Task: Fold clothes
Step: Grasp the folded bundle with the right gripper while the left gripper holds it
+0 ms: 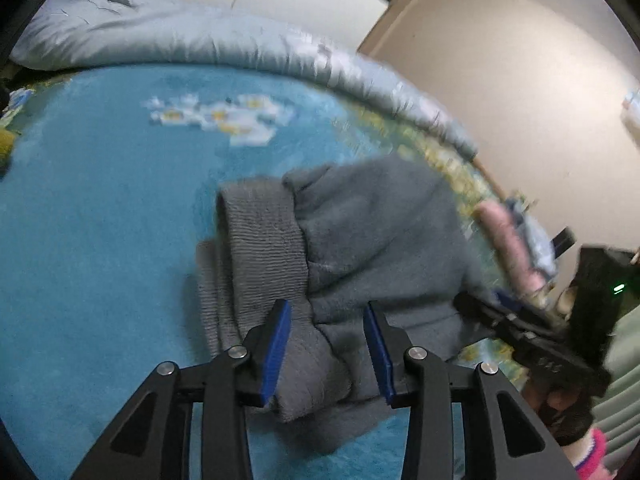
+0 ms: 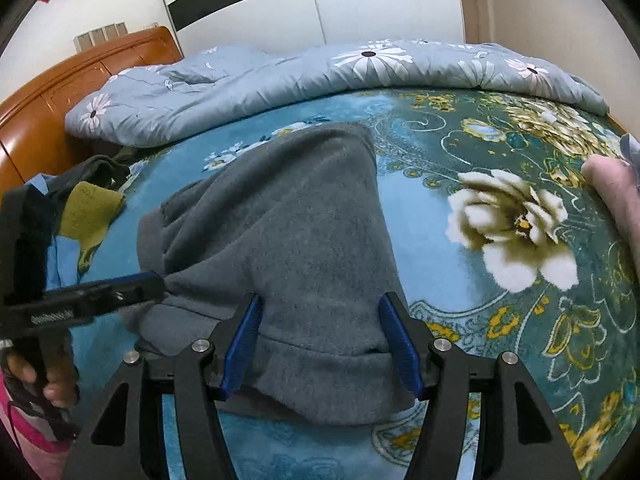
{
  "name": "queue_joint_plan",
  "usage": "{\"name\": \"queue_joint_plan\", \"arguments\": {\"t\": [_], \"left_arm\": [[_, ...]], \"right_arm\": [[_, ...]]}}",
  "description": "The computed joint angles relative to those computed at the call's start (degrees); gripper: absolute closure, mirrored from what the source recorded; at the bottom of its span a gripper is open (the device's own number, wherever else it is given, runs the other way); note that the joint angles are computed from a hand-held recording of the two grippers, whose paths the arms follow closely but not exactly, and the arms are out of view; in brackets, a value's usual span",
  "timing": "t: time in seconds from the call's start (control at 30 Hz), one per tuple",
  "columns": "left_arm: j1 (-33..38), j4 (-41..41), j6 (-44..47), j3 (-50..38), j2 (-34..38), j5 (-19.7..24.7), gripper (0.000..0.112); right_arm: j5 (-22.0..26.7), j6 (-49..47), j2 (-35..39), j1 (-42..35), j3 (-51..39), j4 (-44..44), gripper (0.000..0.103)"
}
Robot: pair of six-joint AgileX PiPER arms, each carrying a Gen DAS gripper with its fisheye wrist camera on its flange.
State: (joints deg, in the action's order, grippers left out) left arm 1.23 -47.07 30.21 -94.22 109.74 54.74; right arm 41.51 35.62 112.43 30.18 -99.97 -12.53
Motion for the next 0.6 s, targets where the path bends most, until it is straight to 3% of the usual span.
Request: {"name": "queue_joint_plan", "arguments": {"t": [0.07,0.13,0.23,0.4,0.53,0.6], "left_arm": [[1.82,-1.00,0.58,0.92,-1.63,-1.20,0.056],[2.73,0.24,-2.01,0.48,-1.23,-2.48,0.054],[2.80,1.91,-5.94,-1.70,1.80,-0.86,0.054],[1.75,5.84,-10.26,-3.77,4.81,1.46,0.053],[4.34,2.12,-9.03,-2.48,4.59,2.83,0.051],[5.99,-2.58,-7.48,-3.60,6.60,6.48,0.048]], "right_arm": [[-3.91,0.83,-3.36,-0.42,3.68,0.55,0.040],[-7.99,0.21,-5.68,-1.72,6.12,3.20,0.040],[-7.75,-0.32,-4.76,-2.42,4.25,4.53,0.040],[-3.32,-2.14,0.45,-2.79,0.26,7.03,0.040],[-7.96,-6.31,-2.33,-4.44,4.16,11.94,0.040],[-10.03,-8.40,-3.50,-5.83,5.96,14.77,0.037]]}}
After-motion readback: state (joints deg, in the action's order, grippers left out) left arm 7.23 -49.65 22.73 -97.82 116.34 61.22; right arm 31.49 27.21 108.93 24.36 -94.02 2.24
